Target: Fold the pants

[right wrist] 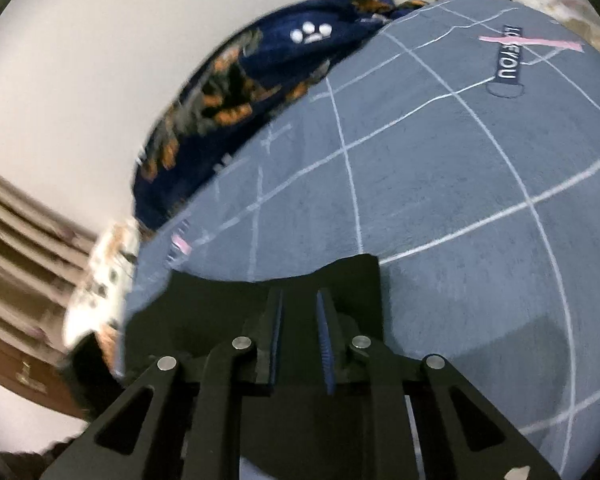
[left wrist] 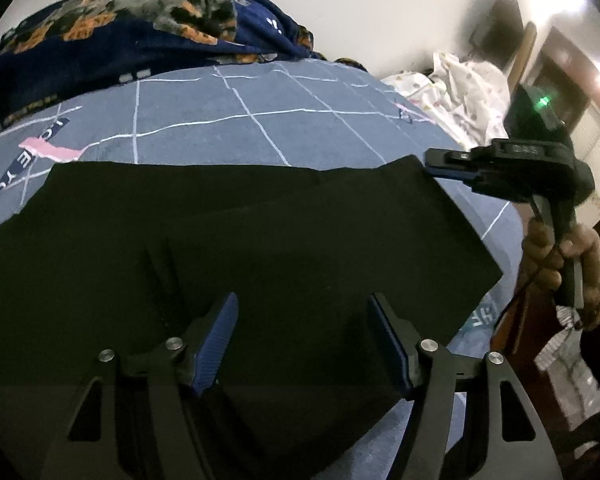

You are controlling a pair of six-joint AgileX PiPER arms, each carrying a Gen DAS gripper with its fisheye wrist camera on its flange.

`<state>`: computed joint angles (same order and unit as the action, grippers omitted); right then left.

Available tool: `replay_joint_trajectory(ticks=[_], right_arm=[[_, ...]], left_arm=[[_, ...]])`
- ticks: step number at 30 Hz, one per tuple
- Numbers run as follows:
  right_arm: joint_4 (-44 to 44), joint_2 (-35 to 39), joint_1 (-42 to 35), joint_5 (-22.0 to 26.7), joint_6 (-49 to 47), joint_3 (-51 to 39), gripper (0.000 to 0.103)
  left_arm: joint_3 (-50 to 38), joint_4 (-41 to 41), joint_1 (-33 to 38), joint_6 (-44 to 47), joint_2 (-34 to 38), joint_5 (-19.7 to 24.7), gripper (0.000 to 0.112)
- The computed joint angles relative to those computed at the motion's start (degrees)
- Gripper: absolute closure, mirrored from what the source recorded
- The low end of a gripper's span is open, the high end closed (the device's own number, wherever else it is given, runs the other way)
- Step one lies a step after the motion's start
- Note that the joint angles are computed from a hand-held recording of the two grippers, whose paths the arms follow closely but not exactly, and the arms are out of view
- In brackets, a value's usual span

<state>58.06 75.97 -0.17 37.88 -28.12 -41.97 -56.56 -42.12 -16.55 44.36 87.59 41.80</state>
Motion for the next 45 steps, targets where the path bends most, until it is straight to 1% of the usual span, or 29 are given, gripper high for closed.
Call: replay_joint_trajectory(ticks=[1,3,5,6,9,10,13,15,16,17,19,20,21,23,24,28,30,31,32,33,34,35,36,37,38,40,42,43,45], right_arm=[[-1.2,1.0,0.4,-0.7,0.5,-0.2,0.089],[-1.7,3.3,-0.5,-1.8,0.2,0.2,0.102],[4.6,4.5,-3.2,-0.8,-6.1,2.1,0.103],[9.5,5.5,-5.7,1.2,-11.3,3.3,0.103],[17.4,8.1,-10.1,6.0,-18.8,5.0,0.103],[20.4,9.6,-12.2,8.8,-21.6,5.8,0.103],[25.3,13.4,-16.8,15.7,-26.5,7.3,0.103],[27.0,15.4,-18.8,19.0,-27.6,7.9,0.103],[27.2,15.7,-19.3,19.7,-27.3,8.0,0.103],[27.0,15.2,-18.8,19.3,-26.4,7.7,0.103],[24.4,10.4,-17.5,16.0,-23.6,8.2,0.103],[23.5,9.1,-17.2,15.6,-23.2,8.2,0.098],[22.7,6.4,-17.1,16.3,-23.4,9.2,0.092],[21.1,2.8,-17.1,17.8,-24.0,10.9,0.092],[18.7,-0.8,-17.2,18.7,-23.6,12.6,0.092],[13.7,-11.6,-17.4,21.7,-23.7,18.4,0.092],[11.9,-14.6,-17.1,22.1,-23.9,20.8,0.093],[11.4,-15.3,-16.6,21.3,-23.8,21.9,0.094],[11.3,-15.6,-17.7,21.1,-24.8,23.7,0.103],[13.2,-14.5,-21.1,23.1,-28.1,25.8,0.103],[15.8,-12.0,-26.0,26.7,-33.7,28.1,0.103],[16.7,-10.0,-29.4,29.0,-37.6,29.7,0.103],[18.1,-8.4,-31.8,30.6,-41.3,31.4,0.103],[18.4,-9.0,-32.4,30.9,-42.8,32.0,0.103],[18.4,-10.5,-31.0,29.7,-41.9,31.8,0.103],[17.9,-10.0,-32.3,30.8,-42.8,31.9,0.103],[16.9,-10.9,-32.4,30.6,-41.6,31.6,0.103],[16.2,-12.0,-32.2,30.3,-40.2,31.4,0.103],[17.0,-11.6,-30.5,28.8,-38.9,30.9,0.103]], left_arm=[[-0.1,0.8,-0.6,-0.6,0.0,-0.5,0.045],[0.3,1.6,-1.0,-0.9,-0.3,-1.2,0.046],[0.3,1.0,-0.8,-0.8,-0.1,-1.2,0.046],[0.2,0.8,-0.6,-0.8,0.0,-0.9,0.046],[-0.7,1.3,-0.7,-2.1,0.5,-0.3,0.046],[-0.9,1.6,-0.8,-2.6,0.5,-0.2,0.046],[-1.0,2.3,-1.2,-3.5,0.5,-0.7,0.045],[-0.8,3.3,-1.8,-4.2,0.2,-1.3,0.046],[-0.8,3.5,-1.9,-4.4,0.2,-1.5,0.046],[-0.8,3.5,-2.0,-4.5,0.2,-1.5,0.045],[-0.8,3.7,-2.0,-4.9,0.2,-1.4,0.045],[-1.0,3.9,-2.0,-5.2,0.3,-1.4,0.045],[-1.1,4.2,-2.1,-5.5,0.3,-1.3,0.045],[-1.1,4.6,-2.3,-5.9,0.2,-1.5,0.045],[-1.1,4.7,-2.4,-6.0,0.2,-1.7,0.045],[-0.7,4.7,-2.7,-5.9,0.0,-2.4,0.045],[-0.6,4.6,-2.7,-5.7,0.0,-2.5,0.045],[-0.6,4.6,-2.7,-5.7,0.0,-2.5,0.045],[-0.6,4.6,-2.7,-5.8,-0.1,-2.5,0.045],[-0.6,4.6,-2.7,-5.8,-0.1,-2.6,0.045],[-0.6,4.7,-2.7,-5.8,-0.1,-2.5,0.045],[-0.6,4.7,-2.7,-5.8,-0.1,-2.5,0.045],[-0.6,4.3,-2.5,-5.4,0.0,-2.4,0.045],[-0.5,4.4,-2.6,-5.7,-0.1,-2.5,0.045],[-0.4,4.1,-2.5,-5.4,-0.2,-2.6,0.045],[0.1,3.1,-2.4,-4.3,-0.4,-3.1,0.045],[1.0,3.4,-3.0,-3.6,-1.0,-4.5,0.045],[1.4,4.2,-3.6,-3.8,-1.4,-5.3,0.045],[1.3,7.2,-4.9,-6.2,-1.9,-6.4,0.045]])
